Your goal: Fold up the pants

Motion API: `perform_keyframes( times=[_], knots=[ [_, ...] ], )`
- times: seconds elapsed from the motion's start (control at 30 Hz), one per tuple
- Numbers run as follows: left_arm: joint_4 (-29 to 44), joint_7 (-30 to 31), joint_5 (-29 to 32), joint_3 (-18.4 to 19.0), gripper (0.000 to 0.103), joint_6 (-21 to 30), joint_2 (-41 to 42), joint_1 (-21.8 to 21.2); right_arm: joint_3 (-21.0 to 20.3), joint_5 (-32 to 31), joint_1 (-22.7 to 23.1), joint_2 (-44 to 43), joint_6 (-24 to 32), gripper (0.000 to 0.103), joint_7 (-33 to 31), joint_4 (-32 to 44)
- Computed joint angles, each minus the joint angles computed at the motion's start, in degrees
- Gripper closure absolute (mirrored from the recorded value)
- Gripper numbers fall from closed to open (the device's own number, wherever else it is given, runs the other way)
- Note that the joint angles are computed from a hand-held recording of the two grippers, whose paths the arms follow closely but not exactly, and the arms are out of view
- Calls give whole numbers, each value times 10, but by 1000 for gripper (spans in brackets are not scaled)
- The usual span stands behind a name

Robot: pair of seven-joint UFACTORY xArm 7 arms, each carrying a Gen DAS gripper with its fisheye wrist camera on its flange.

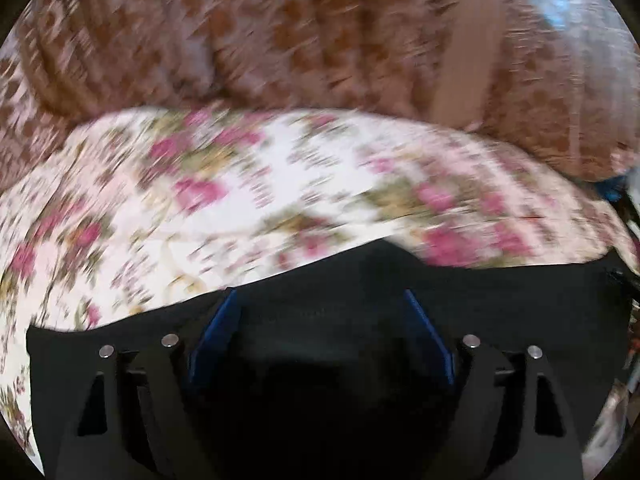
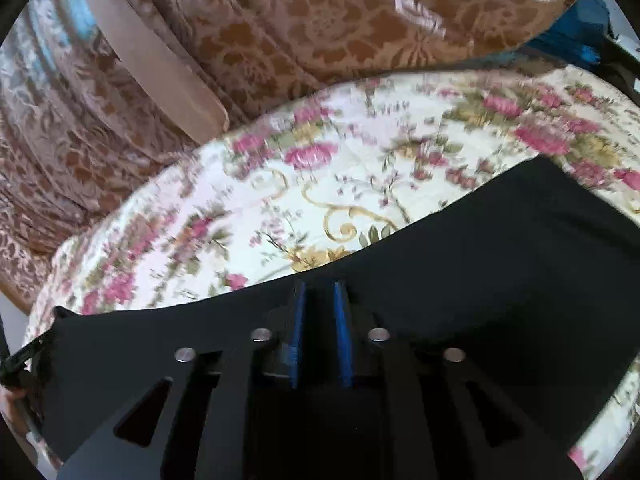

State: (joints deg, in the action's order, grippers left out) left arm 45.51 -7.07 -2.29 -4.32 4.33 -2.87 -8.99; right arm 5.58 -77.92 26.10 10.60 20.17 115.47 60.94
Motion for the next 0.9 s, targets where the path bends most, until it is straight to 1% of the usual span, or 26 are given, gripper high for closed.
perform_keyframes(
  times=[0.03,0.07,0.1,0.13,0.17,0.2,0.23,0.27,0.3,0.33,0.37,0.4,0.43,0.47,0.5,0.53,0.57,0.6,0.67,0.7,0.77,0.8,0.83,0.87,0.9],
  knots=[
    [7,43,-42,8,27,5,-3,-27,2,-15,8,-15,19,83,6,-10],
    [16,65,-61,-2,31,12,1,-30,8,-9,10,-25,37,83,-8,-16],
    [29,66,-55,-8,39,23,11,-32,12,-7,10,-31,48,83,-14,-20],
    [41,67,-55,-11,44,32,20,-35,15,-10,9,-39,54,83,-13,-27],
    [60,75,-63,-15,46,44,38,-38,18,-4,5,-48,54,83,-15,-35],
    [77,61,-47,-16,47,51,57,-40,21,12,-1,-53,52,83,-25,-42],
    [90,22,-8,-9,47,55,73,-44,23,21,-5,-56,53,83,-29,-48],
    [102,-13,23,-2,47,58,89,-48,25,33,-7,-62,65,83,-33,-57],
    [115,-47,52,9,42,58,106,-52,27,37,-10,-65,71,83,-31,-61],
    [126,-61,61,12,32,60,118,-52,28,52,-14,-70,81,83,-33,-70],
    [136,-68,62,11,29,62,129,-49,29,62,-18,-73,84,83,-32,-77],
    [145,-58,45,2,26,60,141,-37,35,70,-33,-75,79,83,-23,-86],
    [149,-46,25,-8,24,55,147,-26,21,55,-34,-77,56,83,2,-96],
    [159,-46,15,-9,24,57,157,-20,18,30,-41,-79,38,83,35,-102],
    [170,-54,16,-2,24,65,168,-20,19,15,-45,-81,35,83,56,-105],
    [178,-52,7,-6,24,72,177,-13,18,-2,-49,-81,32,83,82,-107],
    [186,-36,-16,-20,24,78,186,2,19,-14,-53,-82,31,84,102,-109],
    [190,-38,-16,-17,24,73,192,-1,19,-34,-56,-80,28,84,128,-109],
    [190,-66,22,11,23,74,192,-29,22,-76,-58,-75,34,84,172,-108],
    [189,-66,21,8,23,72,191,-26,26,-87,-56,-72,47,84,175,-106],
    [185,-46,-2,-11,23,68,189,-6,34,-94,-48,-68,78,84,172,-103],
    [179,-45,-4,-12,23,63,182,-7,34,-94,-47,-68,81,84,170,-102],
    [174,-45,-2,-10,24,59,176,-8,33,-99,-48,-70,77,84,176,-104],
    [164,-57,10,0,23,51,165,-17,31,-105,-50,-74,70,84,185,-106],
    [149,-86,40,22,21,37,150,-38,30,-116,-53,-80,62,83,200,-111]
  ],
)
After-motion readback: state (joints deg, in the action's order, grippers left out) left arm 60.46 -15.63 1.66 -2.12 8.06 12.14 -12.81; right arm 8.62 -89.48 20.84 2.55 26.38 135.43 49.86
